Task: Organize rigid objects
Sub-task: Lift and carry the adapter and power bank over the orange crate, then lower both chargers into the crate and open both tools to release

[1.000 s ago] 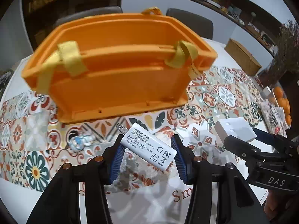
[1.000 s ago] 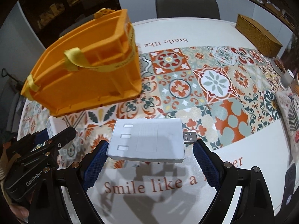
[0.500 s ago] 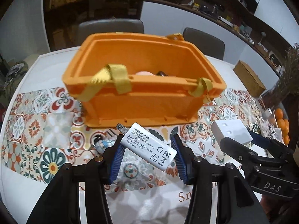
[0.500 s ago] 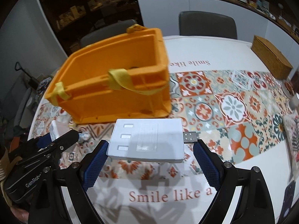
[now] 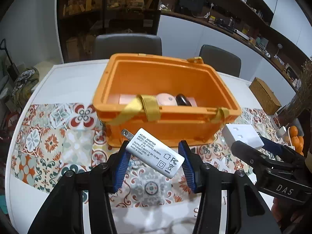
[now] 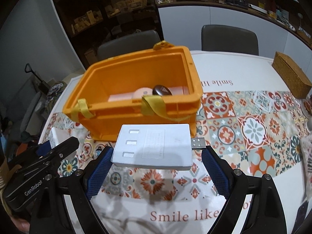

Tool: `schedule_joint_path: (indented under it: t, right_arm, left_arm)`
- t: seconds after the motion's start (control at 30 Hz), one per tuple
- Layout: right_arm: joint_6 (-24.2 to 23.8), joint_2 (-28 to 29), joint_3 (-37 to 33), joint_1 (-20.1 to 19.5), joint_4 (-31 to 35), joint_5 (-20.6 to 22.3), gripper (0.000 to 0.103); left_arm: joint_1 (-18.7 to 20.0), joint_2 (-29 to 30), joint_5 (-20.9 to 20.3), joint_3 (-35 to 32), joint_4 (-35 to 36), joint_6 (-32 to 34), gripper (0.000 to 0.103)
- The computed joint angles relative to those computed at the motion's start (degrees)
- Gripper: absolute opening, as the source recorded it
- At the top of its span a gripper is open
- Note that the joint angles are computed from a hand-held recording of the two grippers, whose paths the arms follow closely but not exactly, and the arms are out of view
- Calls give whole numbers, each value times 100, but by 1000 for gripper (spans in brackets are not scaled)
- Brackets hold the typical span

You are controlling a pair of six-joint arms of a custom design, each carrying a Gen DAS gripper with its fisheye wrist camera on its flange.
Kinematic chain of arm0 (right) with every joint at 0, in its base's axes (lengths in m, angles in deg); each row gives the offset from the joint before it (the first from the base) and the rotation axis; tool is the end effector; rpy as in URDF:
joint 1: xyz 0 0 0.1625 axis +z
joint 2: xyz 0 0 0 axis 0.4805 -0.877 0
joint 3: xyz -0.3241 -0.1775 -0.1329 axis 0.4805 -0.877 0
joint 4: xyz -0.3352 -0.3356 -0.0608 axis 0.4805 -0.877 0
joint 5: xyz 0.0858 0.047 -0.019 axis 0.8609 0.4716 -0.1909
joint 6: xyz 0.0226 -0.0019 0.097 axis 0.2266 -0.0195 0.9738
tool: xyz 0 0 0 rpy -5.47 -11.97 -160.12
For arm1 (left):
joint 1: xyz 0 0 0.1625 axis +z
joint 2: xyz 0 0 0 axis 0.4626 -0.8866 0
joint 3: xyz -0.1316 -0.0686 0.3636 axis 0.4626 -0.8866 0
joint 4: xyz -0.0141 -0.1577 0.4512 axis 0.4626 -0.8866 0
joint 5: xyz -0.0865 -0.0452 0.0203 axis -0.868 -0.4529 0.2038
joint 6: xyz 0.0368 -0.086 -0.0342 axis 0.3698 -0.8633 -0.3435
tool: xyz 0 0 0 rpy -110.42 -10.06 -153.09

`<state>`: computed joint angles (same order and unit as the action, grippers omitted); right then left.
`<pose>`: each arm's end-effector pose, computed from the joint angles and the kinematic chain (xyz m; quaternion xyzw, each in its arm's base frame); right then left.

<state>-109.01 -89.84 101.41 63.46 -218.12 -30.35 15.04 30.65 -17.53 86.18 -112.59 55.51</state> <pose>0.1207 -0.6985 0.3689 0.1770 -0.9128 0.2657 0.2547 -0.4339 -0.6865 0.0719 0.0865 0.8934 -0.3262 0.2966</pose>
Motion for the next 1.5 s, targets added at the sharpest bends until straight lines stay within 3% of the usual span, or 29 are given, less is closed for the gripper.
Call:
schedule_joint_path:
  t: [0.4,0.83,1.13,1.5]
  right_arm:
    - [-101,325,-452,177,-161,82,91]
    - [-298,768,-1057,345,-385,-126,91]
    - [-287,1137,-1575,424,-161,-303,91]
    - [-83,1654,-2247,472,226,-657,91]
  left_arm:
    - [8,144,283,-448,-11,466,50]
    - [138,458,224,-1128,46,885,50]
    - [271,804,208,-1914,690,1038,50]
    - [491,1325,48,-2956,1725,741,50]
